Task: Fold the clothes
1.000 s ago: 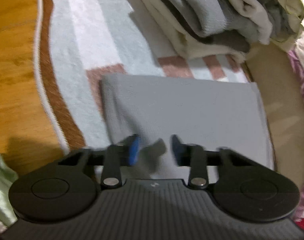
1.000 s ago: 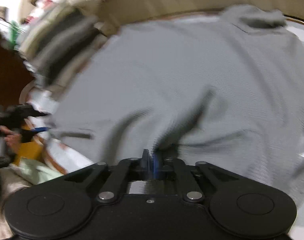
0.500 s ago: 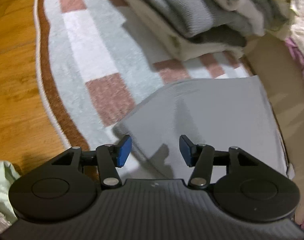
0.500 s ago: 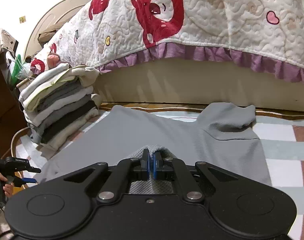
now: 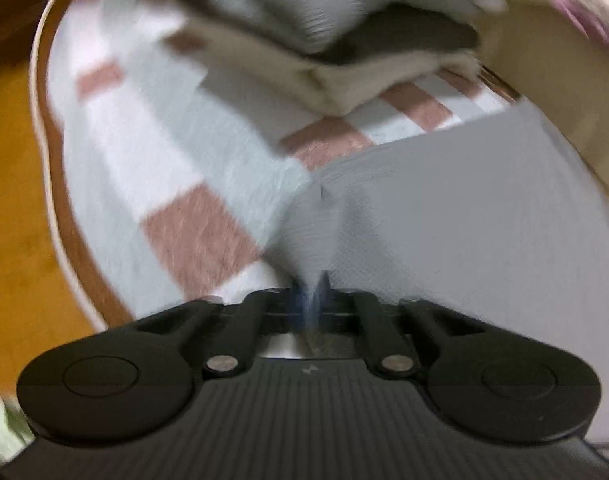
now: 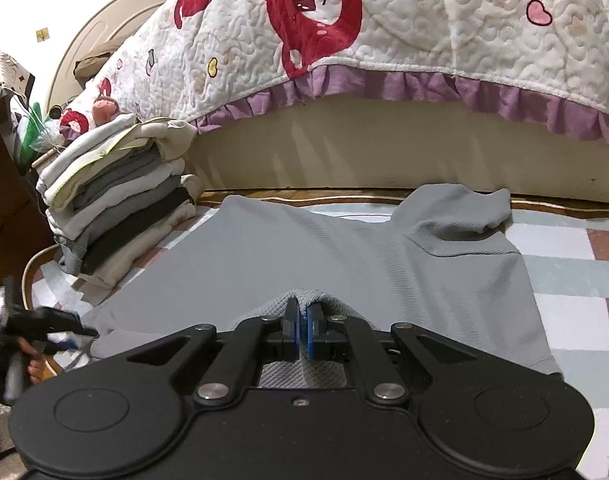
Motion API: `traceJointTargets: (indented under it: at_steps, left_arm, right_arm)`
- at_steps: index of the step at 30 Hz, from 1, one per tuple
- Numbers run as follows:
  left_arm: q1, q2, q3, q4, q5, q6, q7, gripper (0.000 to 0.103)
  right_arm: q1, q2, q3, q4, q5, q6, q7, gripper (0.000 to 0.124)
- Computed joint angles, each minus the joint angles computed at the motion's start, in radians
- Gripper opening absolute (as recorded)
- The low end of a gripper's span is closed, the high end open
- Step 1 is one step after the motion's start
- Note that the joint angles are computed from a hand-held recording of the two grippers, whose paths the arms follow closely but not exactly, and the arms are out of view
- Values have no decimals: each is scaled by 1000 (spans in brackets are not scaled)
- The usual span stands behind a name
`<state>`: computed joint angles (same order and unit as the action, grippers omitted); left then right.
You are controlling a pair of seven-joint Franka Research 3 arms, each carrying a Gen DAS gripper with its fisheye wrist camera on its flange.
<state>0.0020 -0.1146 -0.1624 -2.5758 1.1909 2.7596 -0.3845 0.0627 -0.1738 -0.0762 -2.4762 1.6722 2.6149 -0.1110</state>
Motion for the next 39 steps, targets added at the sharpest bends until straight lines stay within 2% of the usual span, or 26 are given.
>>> traceJointTargets:
  at_steps: [1, 3, 5, 7, 9, 11, 13, 17, 20, 21, 23, 26, 29, 34, 37, 39]
  left_arm:
    - [0, -13, -10, 1, 44, -21, -40, 2]
    - [-12, -74, -34, -17, 89, -104, -89, 3]
    - [-23, -163, -56, -55, 114, -174, -122, 3]
    - [-21, -245, -64, -99, 158, -167, -176, 3]
    - [-20, -295, -81, -118, 190, -181, -204, 3]
    - [-26, -307, -108, -112, 199, -236, -203, 3]
    - [-37, -304, -116, -103, 189, -275, -179, 3]
    - [-52, -342, -104, -131, 133, -290, -160, 3]
    - [-60, -433, -130, -182, 86, -358, -191, 3]
    - [-67, -478, -128, -205, 75, -358, -194, 3]
    - [-71, -504, -121, -217, 46, -345, -159, 2]
    - [-51, -444, -110, -191, 28, -302, -97, 2]
    - [-21, -388, -69, -169, 43, -173, -68, 2]
    - [33, -295, -71, -62, 138, -43, -35, 2]
    - [50, -233, -62, 11, 191, 26, -69, 2]
    - [41, -180, -58, 41, 160, 25, -24, 3]
  right_arm:
    - [-2, -2, -4, -2, -11, -15, 14, 6]
    - [-16, -10, -21, -3, -137, -81, 161, 6]
    - [-41, -38, -55, -5, -289, -216, 306, 6]
    - [-70, -58, -93, 8, -408, -377, 411, 6]
    - [-95, -74, -120, 19, -465, -490, 459, 6]
    - [-120, -71, -145, 31, -478, -581, 492, 6]
    - [-145, -63, -159, 36, -477, -644, 513, 6]
    - [-183, -53, -164, 42, -487, -721, 537, 6]
    - [-204, -42, -164, 55, -508, -776, 546, 6]
    - [-210, -41, -162, 60, -521, -789, 547, 6]
    - [-218, -38, -162, 67, -537, -820, 538, 6]
    - [-224, -3, -156, 84, -535, -853, 546, 6]
    - [-232, 25, -144, 89, -520, -845, 580, 6]
    - [-268, 55, -164, 137, -429, -903, 595, 6]
    - [-282, 48, -158, 170, -428, -878, 581, 6]
    - [-280, 36, -146, 179, -460, -824, 570, 6]
